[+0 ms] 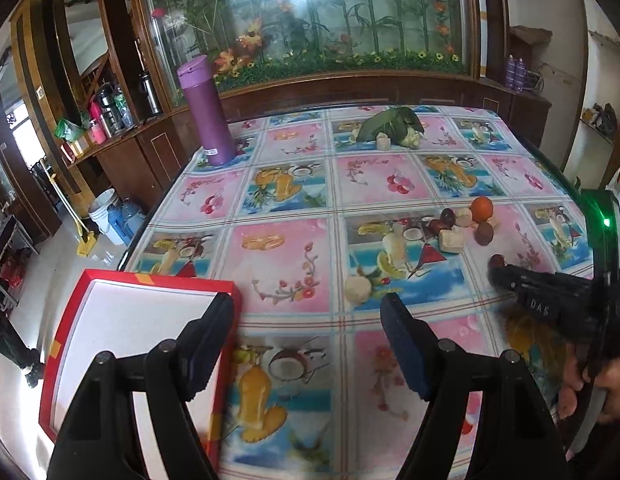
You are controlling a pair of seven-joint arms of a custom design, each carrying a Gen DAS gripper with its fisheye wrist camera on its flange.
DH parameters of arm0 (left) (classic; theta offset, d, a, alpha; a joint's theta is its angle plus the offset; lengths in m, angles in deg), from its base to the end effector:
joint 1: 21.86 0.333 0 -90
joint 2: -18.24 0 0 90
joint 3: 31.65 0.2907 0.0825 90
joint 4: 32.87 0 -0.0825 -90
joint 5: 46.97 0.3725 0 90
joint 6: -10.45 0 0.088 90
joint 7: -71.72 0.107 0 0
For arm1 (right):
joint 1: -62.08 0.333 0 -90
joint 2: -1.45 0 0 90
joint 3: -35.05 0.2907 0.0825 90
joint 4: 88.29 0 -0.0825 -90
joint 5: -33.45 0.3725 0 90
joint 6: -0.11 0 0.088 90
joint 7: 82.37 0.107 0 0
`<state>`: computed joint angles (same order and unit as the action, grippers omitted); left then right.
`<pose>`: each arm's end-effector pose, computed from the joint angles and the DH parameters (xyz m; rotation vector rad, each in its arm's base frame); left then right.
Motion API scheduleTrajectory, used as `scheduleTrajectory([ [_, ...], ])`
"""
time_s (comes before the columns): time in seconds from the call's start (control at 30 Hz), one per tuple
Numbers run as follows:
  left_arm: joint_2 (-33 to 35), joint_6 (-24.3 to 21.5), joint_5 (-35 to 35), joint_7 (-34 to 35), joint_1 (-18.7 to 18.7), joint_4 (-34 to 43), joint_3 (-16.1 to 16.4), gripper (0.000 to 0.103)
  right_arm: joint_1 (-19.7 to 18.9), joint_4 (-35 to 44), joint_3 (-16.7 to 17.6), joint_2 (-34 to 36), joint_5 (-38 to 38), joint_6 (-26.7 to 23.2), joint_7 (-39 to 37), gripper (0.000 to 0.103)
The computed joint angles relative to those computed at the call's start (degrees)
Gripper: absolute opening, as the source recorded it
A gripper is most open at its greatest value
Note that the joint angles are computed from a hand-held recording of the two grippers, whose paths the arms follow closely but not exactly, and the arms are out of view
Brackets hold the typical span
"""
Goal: Organize fruits
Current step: 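Grasp a red date with the right tool while the left tool grasps a beige cube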
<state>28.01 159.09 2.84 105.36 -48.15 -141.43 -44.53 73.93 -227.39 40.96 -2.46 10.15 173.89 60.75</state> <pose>0.4784 -0.4006 0.4504 -1.4522 2.0153 -0.6915 0.4809 0.1858 0.3890 -1.5556 1.9530 -0.3779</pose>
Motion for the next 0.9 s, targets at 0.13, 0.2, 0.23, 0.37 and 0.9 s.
scheduleTrajectory([
  [0.13, 8.4, -2.2, -6.2, 5.7, -1.4, 9.7, -0.5, 0.075, 3.0, -2.4, -3.0, -0.4, 9.1, 3.8, -8.5, 0.016],
  [0.2, 12.6, -2.3, -8.8, 8.5, -2.7, 14.5, -0.1, 0.075, 2.6, -3.4, -2.9, -1.0, 13.7, 5.1, -10.9, 0.016],
  [0.23, 14.5, -3.7, -9.4, 9.3, -3.8, 17.0, 0.4, 0.075, -0.6, -3.6, -0.7, -1.4, 10.0, 5.7, -7.4, 0.016],
  [0.37, 21.6, -6.3, -12.6, 13.8, -7.3, 25.7, 1.8, 0.075, -7.2, -5.3, 3.1, -3.4, 3.3, 9.4, -2.2, 0.016],
  [0.9, 33.8, -8.0, -24.9, 23.1, -11.7, 40.9, 4.6, 0.024, -6.5, -8.2, 2.5, -5.3, 20.9, 13.1, -14.4, 0.016],
])
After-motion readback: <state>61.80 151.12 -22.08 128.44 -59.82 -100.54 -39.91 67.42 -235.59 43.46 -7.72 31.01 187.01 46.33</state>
